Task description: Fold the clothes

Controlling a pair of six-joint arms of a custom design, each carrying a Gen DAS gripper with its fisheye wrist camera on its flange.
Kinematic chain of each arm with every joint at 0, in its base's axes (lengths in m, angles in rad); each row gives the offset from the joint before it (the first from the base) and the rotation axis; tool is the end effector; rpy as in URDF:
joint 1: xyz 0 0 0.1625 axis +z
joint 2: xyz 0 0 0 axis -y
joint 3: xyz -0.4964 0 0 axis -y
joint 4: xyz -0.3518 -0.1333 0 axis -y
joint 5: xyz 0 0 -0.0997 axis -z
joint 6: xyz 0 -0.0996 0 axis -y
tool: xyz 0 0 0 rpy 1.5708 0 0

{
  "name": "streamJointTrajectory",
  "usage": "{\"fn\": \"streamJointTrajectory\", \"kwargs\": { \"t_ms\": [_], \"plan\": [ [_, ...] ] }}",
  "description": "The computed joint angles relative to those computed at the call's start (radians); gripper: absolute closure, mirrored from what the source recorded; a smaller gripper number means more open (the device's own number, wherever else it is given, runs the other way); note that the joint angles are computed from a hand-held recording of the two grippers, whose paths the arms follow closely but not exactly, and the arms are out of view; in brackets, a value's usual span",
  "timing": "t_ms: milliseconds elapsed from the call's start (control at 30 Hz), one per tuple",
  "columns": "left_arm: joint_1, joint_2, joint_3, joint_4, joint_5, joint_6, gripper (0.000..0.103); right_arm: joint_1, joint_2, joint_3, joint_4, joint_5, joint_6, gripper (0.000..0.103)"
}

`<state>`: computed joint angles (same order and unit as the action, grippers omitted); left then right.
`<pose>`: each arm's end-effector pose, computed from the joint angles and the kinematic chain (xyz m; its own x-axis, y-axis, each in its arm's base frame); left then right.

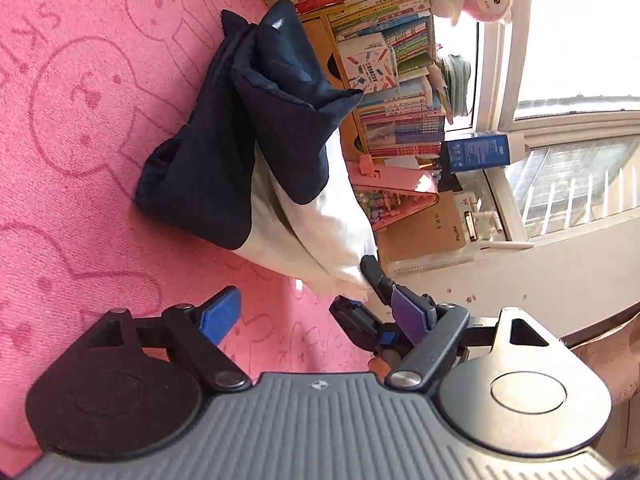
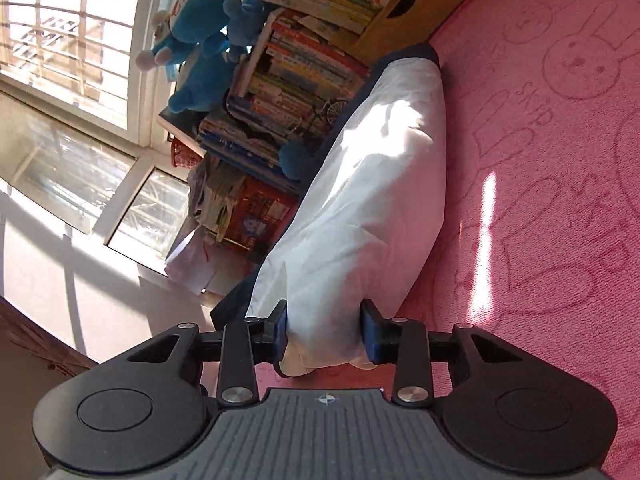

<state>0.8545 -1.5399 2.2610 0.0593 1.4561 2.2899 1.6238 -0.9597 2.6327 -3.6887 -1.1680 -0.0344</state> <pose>-0.0745 -0.3060 0.2859 -0.8763 -0.0100 0.4816 -0.2996 0.7942 -0.5287 0.1921 -0.3687 0.1793 -0.9076 -0.2481 -0.3388 -0.0791 0.8934 -0.4423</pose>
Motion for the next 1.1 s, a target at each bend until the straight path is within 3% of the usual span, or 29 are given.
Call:
{"fn": "streamJointTrajectory", "kwargs": {
  "t_ms": [100, 167, 200, 333, 400, 467, 533, 600, 633, 700, 833, 1000, 1067, 1100],
  "plan": [
    [0.002, 0.035, 0.025, -0.15, -0.014, -0.039, 0.014, -0.015, -0.033, -0.009, 0.029, 0.067, 0.054, 0.068],
    [-0.038, 0.059, 0.021, -0.162, -0.11, -0.065, 0.013, -0.032, -0.042, -0.005, 0.015, 0.105, 0.07, 0.069],
    [-0.058, 0.073, 0.018, -0.165, -0.158, -0.078, 0.014, -0.032, -0.04, -0.001, -0.011, 0.097, 0.074, 0.069],
    [-0.077, 0.07, 0.0, -0.142, -0.215, -0.061, 0.014, -0.037, -0.067, -0.003, 0.037, 0.054, 0.052, 0.07],
    [-0.091, 0.064, -0.002, -0.107, -0.236, -0.065, 0.014, -0.005, -0.077, -0.003, 0.041, -0.032, 0.005, 0.066],
    [-0.134, 0.033, 0.013, -0.058, -0.288, -0.069, 0.014, 0.097, -0.048, 0.04, -0.117, -0.232, -0.171, 0.052],
    [-0.206, -0.007, 0.034, 0.01, -0.376, -0.08, 0.014, 0.23, 0.005, 0.078, -0.326, -0.441, -0.38, 0.025],
    [-0.282, -0.057, 0.063, 0.063, -0.469, -0.103, 0.014, 0.409, 0.109, 0.089, -0.527, -0.65, -0.59, 0.021],
    [-0.301, -0.072, 0.065, 0.085, -0.502, -0.112, 0.014, 0.479, 0.173, 0.079, -0.582, -0.717, -0.67, 0.017],
    [-0.335, -0.099, 0.067, 0.13, -0.564, -0.131, 0.014, 0.585, 0.249, 0.055, -0.617, -0.779, -0.817, 0.013],
    [-0.393, -0.151, 0.075, 0.181, -0.644, -0.148, 0.014, 0.703, 0.442, -0.035, -0.642, -0.865, -1.056, 0.013],
    [-0.357, -0.188, 0.064, 0.201, -0.601, -0.12, 0.014, 0.726, 0.635, -0.188, -0.717, -0.943, -1.217, 0.018],
    [-0.286, -0.201, 0.054, 0.176, -0.514, -0.081, 0.014, 0.728, 0.665, -0.246, -0.709, -0.981, -1.226, 0.04],
    [-0.247, -0.205, 0.048, 0.164, -0.468, -0.063, 0.014, 0.729, 0.676, -0.267, -0.708, -0.996, -1.23, 0.062]
  ]
}}
